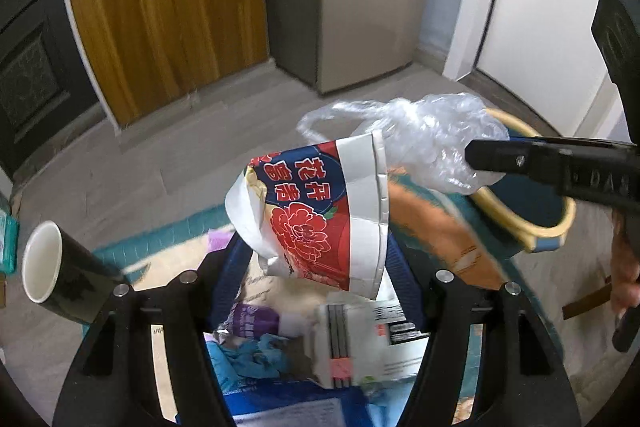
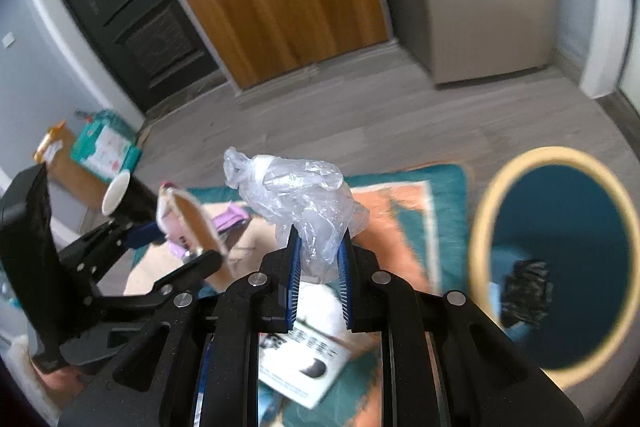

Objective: Collect trash
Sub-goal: 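Carry both bags over the bin and open both grippers to drop them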

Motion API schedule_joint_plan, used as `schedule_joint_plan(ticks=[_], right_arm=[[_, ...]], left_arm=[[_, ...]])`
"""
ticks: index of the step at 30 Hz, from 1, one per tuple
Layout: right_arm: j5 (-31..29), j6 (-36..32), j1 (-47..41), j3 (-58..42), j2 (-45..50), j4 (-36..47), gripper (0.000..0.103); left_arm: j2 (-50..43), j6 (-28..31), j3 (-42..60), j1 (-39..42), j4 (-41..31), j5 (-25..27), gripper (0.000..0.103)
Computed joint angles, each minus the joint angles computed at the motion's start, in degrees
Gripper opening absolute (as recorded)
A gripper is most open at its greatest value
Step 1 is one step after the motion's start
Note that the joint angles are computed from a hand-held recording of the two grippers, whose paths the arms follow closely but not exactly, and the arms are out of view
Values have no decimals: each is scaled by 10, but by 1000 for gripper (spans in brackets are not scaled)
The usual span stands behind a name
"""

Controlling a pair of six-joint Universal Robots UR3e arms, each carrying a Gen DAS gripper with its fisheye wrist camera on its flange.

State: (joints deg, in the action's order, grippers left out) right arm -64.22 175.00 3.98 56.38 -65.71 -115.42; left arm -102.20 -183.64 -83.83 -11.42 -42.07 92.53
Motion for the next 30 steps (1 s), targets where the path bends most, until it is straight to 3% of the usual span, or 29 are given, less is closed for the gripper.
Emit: schedule_joint_plan(ticks=[9,17,22,30], right_arm=[[41,-19,-121,127,-173,12,18],[76,-61,-235,194,-256,56,18],[61,-98,-275,206,-252,59,18],[0,-83,-289,180,-164,32,18]], left_arm=[[-10,-42,88,-55,-14,-9,65],[-119,-67,288,-117,-77,3,65],[-216,0,479,-139,-144,11,66],[-349,3,634,-138,-218,-20,66]])
